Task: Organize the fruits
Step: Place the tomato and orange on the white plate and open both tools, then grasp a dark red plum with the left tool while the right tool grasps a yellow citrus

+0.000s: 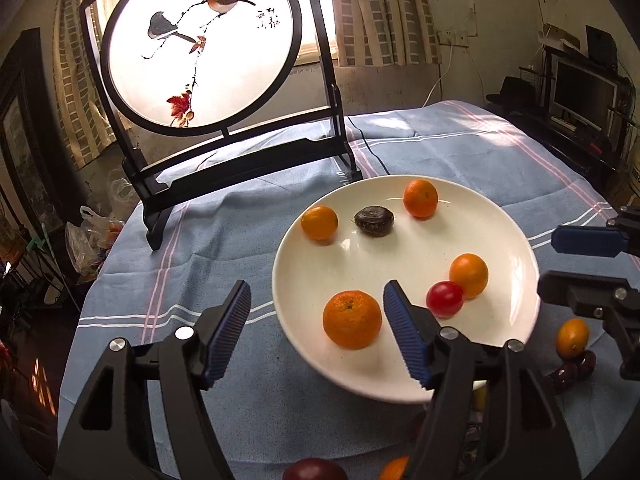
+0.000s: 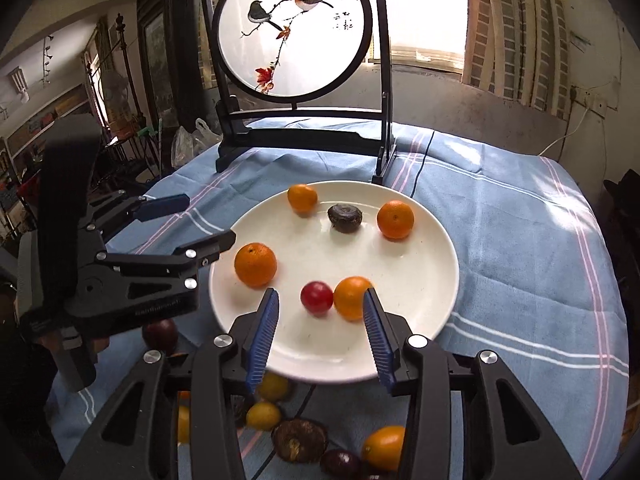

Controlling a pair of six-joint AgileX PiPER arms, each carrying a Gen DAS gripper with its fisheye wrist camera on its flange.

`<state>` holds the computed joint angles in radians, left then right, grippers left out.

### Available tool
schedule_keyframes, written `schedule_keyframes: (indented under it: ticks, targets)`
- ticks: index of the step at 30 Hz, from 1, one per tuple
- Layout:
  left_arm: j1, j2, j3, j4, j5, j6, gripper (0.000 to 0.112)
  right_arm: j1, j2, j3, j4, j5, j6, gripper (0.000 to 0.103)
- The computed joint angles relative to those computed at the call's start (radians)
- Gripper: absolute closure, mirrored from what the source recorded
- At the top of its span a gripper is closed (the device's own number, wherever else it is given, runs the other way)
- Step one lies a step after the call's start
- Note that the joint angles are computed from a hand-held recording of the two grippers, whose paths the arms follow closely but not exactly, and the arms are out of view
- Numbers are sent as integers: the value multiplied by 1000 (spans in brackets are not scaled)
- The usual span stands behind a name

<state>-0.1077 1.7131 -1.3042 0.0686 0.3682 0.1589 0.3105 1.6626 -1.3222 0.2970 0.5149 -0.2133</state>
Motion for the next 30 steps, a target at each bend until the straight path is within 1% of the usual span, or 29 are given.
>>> schedule_keyframes:
  ticks: [1,2,5,8,10,13,15,16,17,18,19,22,24,26,28,29,30]
  targets:
    - [12,-28,32,-17,-10,19,41,14,-36,47,-25,-16,19,48]
    - [24,-55,65,-34,-19,40,41,29,-71,94,-41,-30,30,46]
    - [78,-147,179,-147,-42,175,36,67,-163,222,7,-48,-10,46]
    - [148,-225,287,-308,-41,372,33,139,-213,324,4,-68,3,46]
    - [199,-265,346,-419,-20,512,33,197,-204,353,-18,-72,32,46]
    - [271,-312,420,-573,33,724,33,260,-142,341,-34,-68,61,46]
    - [297,-334,460,-615,64,817,33,277,-90,309,-24,-61,66,46]
    - [303,-343,479,-630,68,854,33,276,-64,291,10,-56,44,46]
    - [315,-349,494,-660,88,907,33,272,-42,274,45,-49,22,46]
    - [321,-349,500,-677,113,939,33,272,-23,259,62,-43,16,49]
    - [317,-349,508,-677,121,950,33,275,-9,246,57,-43,24,64]
    - [271,-342,528,-664,97,943,33,275,-9,245,60,-53,32,65]
    - [238,-326,525,-662,88,929,33,269,-41,271,60,-62,24,65]
    - [201,-303,514,-639,71,894,38,251,-85,310,75,-65,9,65]
    - [168,-275,497,-608,64,848,50,236,-125,342,54,-70,23,65]
    - [155,-259,487,-592,63,825,54,229,-140,356,41,-72,32,65]
    - [140,-251,488,-580,42,804,59,222,-155,368,40,-71,35,65]
